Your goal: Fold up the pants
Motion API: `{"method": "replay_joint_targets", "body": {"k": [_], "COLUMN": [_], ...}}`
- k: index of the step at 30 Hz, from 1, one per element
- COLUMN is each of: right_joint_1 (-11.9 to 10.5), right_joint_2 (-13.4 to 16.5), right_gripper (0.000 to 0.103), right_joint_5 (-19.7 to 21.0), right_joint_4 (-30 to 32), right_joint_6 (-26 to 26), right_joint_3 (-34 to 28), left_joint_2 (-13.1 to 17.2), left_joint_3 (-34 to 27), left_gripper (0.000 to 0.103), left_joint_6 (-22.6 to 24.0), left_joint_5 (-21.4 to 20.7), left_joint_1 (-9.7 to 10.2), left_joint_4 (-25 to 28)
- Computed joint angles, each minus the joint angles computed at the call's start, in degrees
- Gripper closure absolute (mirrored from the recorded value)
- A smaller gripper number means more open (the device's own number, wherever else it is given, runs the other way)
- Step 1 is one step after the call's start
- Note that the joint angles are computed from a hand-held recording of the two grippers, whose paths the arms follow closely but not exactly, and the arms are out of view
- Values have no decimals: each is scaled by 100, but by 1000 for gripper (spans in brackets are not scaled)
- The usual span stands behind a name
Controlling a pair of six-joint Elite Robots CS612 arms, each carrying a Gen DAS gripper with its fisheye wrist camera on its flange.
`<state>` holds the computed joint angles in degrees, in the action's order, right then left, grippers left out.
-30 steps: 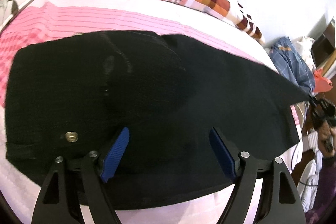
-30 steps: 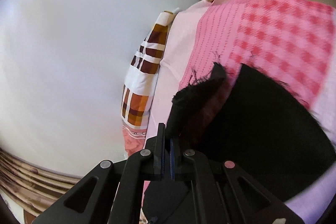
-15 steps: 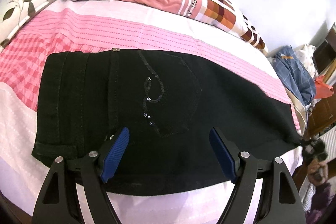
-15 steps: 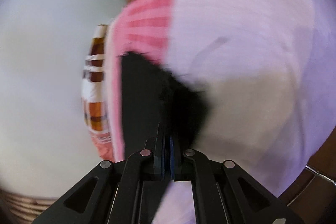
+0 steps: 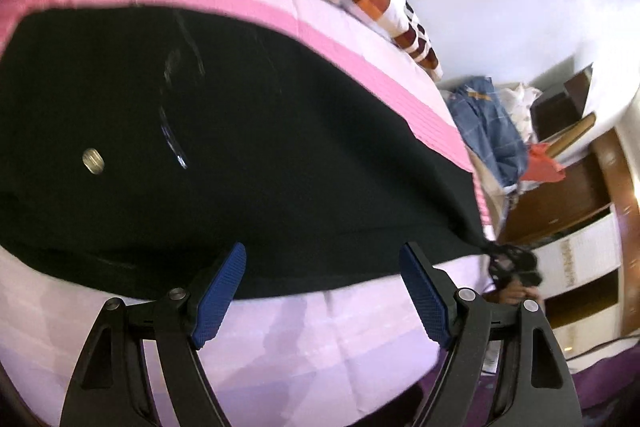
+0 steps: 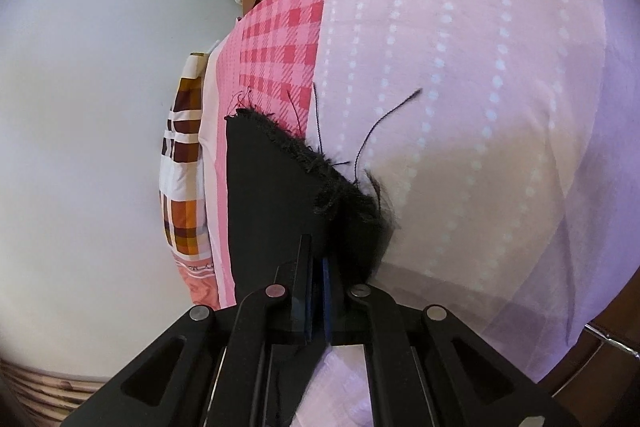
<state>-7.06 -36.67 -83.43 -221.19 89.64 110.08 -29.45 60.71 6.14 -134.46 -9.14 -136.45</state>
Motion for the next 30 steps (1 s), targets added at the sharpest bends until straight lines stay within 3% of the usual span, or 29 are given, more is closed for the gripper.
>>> {"method": "replay_joint_targets", "body": {"k": [3,5,9,12,16,21,25,27,29,30], "right_joint_1": [2,4,-4,-5,-9,-28,-28,-30,-30,-25], "right_joint_2": [36,51,59,75,95,154,150,146,134,116], "right_gripper": [101,101,101,101,101,101,101,101,102,102], "right_joint_5": [5,-1,23,42,65,121,121,126,123,105], "right_joint_4": [-56,-118,-134,-203,-262,-392,-357,-355,-312,-262], "right_joint_6": [111,132,101,154,192,285,236,243,203,149], "right_joint_3": [-60,-43,-28,-15,-13,-16,-20,-16,-13,-8], "left_joint_2": [185,380,602,725,834,804,944,927,758,693], "left_joint_3": [-229,-452,-753,-928,-977,-881,-999,-1027,-888,-839], "left_gripper": [24,24,24,24,24,24,24,24,43,77], "left_joint_6": [-389,-778,-1093,-1544,-2414,-2702,-3312,-3161,-2647,-2461], "left_joint_5": [-414,-1010,-1509,-1552,-1562,-1494,-1514,-1357,-806,-536], "left_joint_1": [35,85,66,45,39,-13,-1,-47,-128,-162], "left_joint_4": [207,428,841,777,177,-108,-568,-560,-439,-369]}}
